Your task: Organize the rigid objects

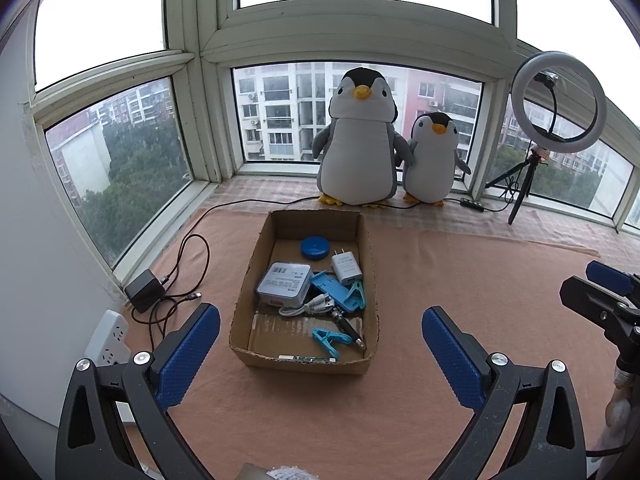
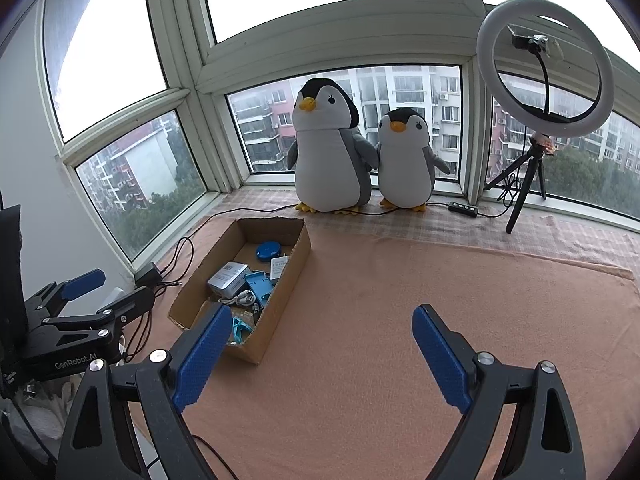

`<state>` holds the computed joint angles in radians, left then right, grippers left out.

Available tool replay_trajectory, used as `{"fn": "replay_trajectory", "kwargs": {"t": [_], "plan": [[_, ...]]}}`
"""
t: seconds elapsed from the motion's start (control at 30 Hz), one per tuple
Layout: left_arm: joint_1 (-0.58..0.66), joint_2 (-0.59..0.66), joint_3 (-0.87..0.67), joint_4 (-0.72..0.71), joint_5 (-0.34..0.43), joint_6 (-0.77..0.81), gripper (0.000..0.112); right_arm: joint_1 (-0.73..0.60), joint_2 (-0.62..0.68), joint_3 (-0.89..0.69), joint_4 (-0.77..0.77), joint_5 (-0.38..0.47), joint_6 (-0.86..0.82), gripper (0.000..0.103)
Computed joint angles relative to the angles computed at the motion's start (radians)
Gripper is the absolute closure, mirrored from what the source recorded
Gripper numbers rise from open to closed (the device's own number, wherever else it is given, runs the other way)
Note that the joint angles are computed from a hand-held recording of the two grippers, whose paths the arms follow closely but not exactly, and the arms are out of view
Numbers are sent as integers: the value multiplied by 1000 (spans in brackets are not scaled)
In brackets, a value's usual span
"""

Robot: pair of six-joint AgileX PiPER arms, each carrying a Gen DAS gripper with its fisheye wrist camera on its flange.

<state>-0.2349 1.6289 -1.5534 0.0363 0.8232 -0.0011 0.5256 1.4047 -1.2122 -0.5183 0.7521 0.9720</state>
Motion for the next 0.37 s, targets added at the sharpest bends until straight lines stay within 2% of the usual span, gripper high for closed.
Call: {"fn": "replay_trajectory", "kwargs": {"t": [0.37], "plan": [[0,2,4,3,-4,-4,10,-1,3,1,5,-2,-10,14]]}}
